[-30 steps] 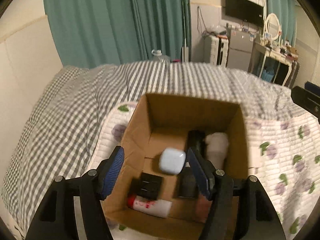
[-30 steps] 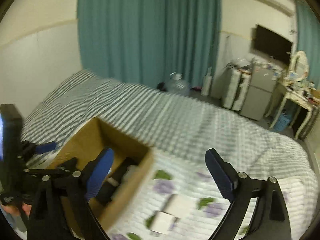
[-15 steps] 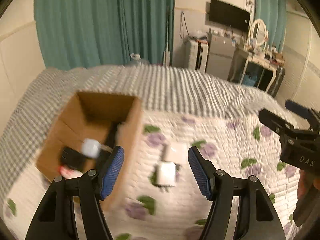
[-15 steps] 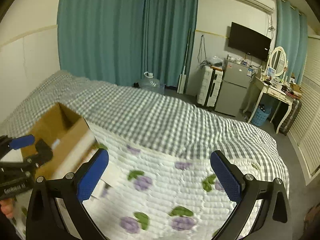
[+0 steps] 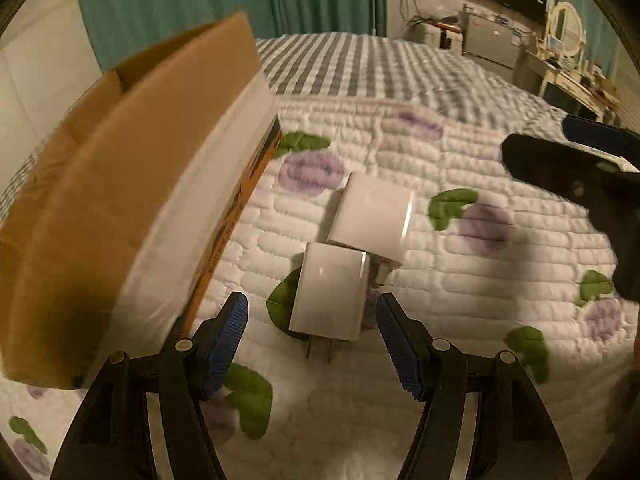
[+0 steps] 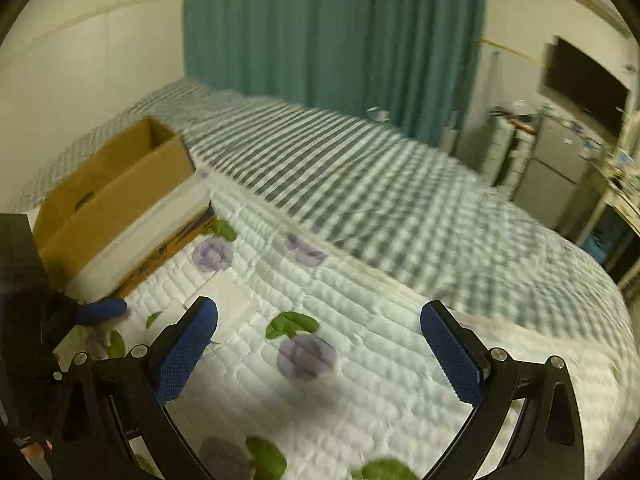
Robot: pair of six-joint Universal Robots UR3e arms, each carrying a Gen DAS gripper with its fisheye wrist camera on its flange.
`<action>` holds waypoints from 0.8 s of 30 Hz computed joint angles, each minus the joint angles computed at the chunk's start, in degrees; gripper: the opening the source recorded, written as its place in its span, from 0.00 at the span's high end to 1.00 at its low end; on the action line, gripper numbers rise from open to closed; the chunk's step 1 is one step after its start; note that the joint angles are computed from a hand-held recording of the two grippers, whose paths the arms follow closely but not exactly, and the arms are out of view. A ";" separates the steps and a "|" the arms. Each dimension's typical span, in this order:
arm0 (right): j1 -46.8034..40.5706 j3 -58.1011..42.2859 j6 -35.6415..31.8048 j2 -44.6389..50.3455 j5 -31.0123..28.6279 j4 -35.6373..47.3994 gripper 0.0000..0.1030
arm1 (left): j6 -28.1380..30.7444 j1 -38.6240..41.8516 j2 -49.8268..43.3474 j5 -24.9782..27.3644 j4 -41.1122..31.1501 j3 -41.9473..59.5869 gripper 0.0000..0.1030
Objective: Organize rigid objects
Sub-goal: 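Grasp the white charger plug with the left tool while the right tool approaches the white block, then grasp the white square block with the right tool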
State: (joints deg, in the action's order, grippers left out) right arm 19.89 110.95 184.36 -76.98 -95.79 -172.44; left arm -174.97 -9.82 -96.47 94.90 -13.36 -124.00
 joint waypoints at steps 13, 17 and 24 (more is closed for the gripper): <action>0.95 -3.15 -6.76 7.68 4.44 -1.21 0.04 | 3.93 2.81 -4.01 -5.71 5.90 -2.18 0.60; 2.46 -5.47 -9.06 8.82 4.35 0.78 0.04 | 2.65 6.56 2.57 -7.77 7.05 -8.58 0.60; 4.36 -10.96 -12.72 13.14 5.11 2.98 0.05 | -1.29 11.90 8.59 -8.10 6.51 -13.68 0.60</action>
